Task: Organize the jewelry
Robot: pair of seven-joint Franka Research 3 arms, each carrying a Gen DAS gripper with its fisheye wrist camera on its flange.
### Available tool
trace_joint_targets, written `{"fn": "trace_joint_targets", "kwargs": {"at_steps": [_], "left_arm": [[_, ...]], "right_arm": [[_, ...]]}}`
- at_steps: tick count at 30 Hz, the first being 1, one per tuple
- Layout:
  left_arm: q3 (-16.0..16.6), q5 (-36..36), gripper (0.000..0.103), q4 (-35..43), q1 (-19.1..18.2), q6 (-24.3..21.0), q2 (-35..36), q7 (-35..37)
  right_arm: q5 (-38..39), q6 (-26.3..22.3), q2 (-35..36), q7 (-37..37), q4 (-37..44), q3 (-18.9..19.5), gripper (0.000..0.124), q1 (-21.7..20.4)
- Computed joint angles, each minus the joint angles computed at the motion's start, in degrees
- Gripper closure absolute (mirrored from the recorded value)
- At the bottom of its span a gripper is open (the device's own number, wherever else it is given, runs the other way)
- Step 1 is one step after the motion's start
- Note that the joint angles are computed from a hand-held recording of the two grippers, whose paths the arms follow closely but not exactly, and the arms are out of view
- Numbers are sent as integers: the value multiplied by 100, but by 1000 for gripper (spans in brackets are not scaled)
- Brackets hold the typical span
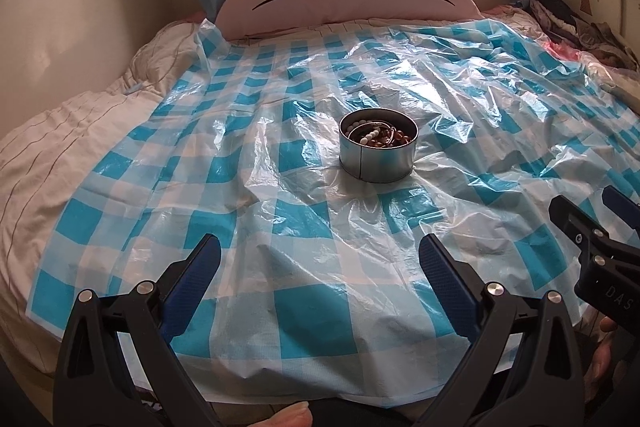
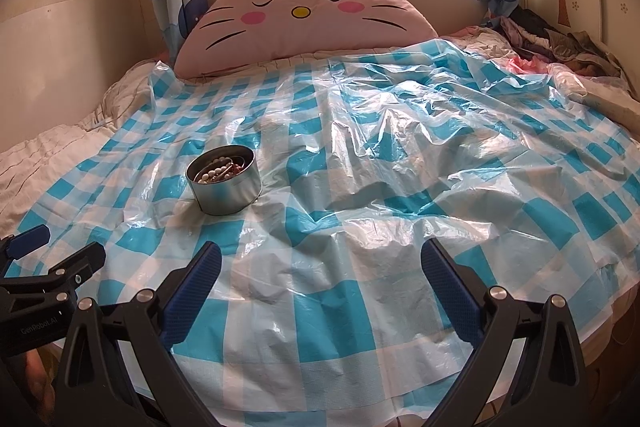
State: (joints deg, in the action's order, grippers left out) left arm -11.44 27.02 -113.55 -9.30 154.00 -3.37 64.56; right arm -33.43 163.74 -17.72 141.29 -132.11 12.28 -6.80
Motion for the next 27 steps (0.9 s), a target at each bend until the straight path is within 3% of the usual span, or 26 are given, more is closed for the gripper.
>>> {"fn": "trace_joint_targets", "kwargs": {"at_steps": [5,9,12,16,27], "left_arm": [[86,-762,8,-51,-18,167,-28,413],[80,-806,8,-67,20,298,-29,369],[99,-1298,7,2,-34,233,19,753],[45,-819,7,9,16,223,38,408],[53,-753,8,5,20,204,53,319]], "right_arm": [[22,-4,-2,-19,2,-15,28,14],[28,0,-5,-22,-4,-17,28,11],[29,-1,-5,-18,-4,-12,28,7],[33,2,-3,-22,-5,-14,28,7],[43,-32,-2,-24,6,-17,28,23]]}}
